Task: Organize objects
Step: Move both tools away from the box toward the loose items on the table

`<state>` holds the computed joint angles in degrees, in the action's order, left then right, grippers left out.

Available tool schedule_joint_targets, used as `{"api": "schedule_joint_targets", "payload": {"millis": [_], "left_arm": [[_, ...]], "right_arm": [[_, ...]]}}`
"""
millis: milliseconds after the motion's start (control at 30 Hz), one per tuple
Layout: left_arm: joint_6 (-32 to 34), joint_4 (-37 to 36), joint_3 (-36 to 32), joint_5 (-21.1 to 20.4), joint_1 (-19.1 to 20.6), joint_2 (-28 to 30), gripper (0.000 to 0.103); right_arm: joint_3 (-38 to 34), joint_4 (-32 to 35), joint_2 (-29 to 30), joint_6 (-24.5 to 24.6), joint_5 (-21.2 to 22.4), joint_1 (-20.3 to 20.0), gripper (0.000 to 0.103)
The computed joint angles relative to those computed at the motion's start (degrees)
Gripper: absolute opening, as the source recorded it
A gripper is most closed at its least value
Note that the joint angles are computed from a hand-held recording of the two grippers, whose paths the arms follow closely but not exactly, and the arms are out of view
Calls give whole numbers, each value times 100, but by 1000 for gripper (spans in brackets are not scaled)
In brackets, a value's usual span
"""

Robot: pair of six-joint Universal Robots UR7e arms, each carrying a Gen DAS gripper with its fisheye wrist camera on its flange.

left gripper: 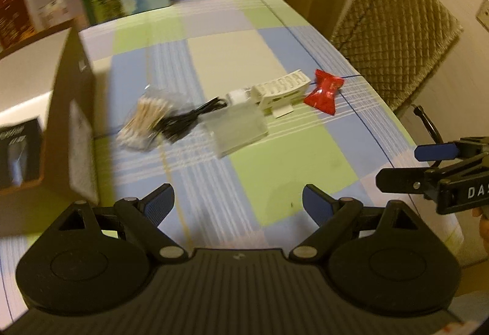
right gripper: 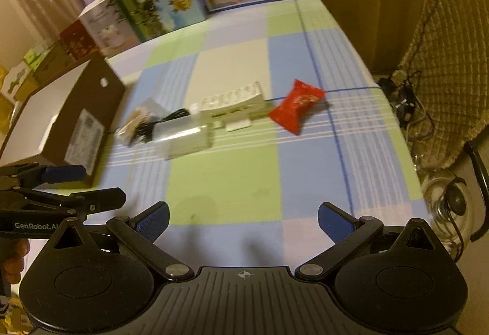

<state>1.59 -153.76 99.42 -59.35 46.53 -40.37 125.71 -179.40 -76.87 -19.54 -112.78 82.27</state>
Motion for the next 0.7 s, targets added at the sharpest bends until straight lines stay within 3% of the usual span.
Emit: {"api": "schedule_joint_targets", "payload": {"millis": [333,700], "left_arm": [[1373,-98,-1009,-330,263,809,89],[2523,810,-2312,-667,529,1610,88]], "right_arm": [[-172,-103,88,168,-34,-293,101],[-338,10,111,442,-207,-455,101]]}}
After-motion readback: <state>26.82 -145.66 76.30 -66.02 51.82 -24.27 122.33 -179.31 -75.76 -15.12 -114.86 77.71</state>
